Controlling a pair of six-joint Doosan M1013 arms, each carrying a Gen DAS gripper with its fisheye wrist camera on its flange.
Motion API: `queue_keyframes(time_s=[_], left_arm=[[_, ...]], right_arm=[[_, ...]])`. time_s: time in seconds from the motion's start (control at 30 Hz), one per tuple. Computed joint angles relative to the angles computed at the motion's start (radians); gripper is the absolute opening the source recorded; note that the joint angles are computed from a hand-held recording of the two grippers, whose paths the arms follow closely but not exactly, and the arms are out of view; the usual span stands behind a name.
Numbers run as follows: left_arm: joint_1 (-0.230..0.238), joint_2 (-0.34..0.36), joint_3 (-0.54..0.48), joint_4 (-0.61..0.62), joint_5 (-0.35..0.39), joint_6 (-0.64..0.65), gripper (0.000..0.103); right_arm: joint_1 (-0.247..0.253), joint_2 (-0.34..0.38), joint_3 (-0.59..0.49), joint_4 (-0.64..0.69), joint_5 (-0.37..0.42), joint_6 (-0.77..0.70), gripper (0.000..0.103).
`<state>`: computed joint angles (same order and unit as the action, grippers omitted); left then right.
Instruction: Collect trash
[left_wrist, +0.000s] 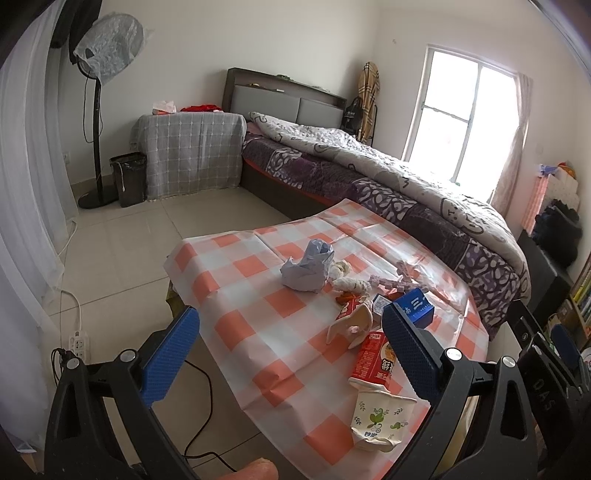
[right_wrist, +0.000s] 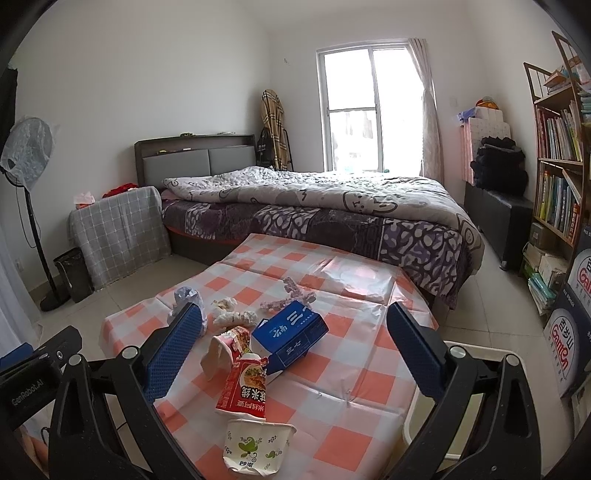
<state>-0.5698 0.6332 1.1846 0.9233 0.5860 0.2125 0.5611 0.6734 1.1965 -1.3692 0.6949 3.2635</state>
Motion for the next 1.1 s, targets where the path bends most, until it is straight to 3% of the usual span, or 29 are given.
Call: queue_keyframes(time_s=[0.73,0.9,1.1], left_arm=[[0.004,-0.003,0.018,0.033,-0.002,-0.037,0.096],[0.005,-0.004,0.004,0.000,-0.009,-0.007,0.096],[0.005,0.021,-0.073,-0.165,0.008,0.167,0.096]], right_arm=[[0.005,-0.002,0.003,0.062,0.005,-0.049,0.096],[-0.014,-0.018,-0.011,0.164,-0.015,-0.112,0.096],[-0.063,-0.017,-0.075,0.418,-0.009,-0.289,0.096]])
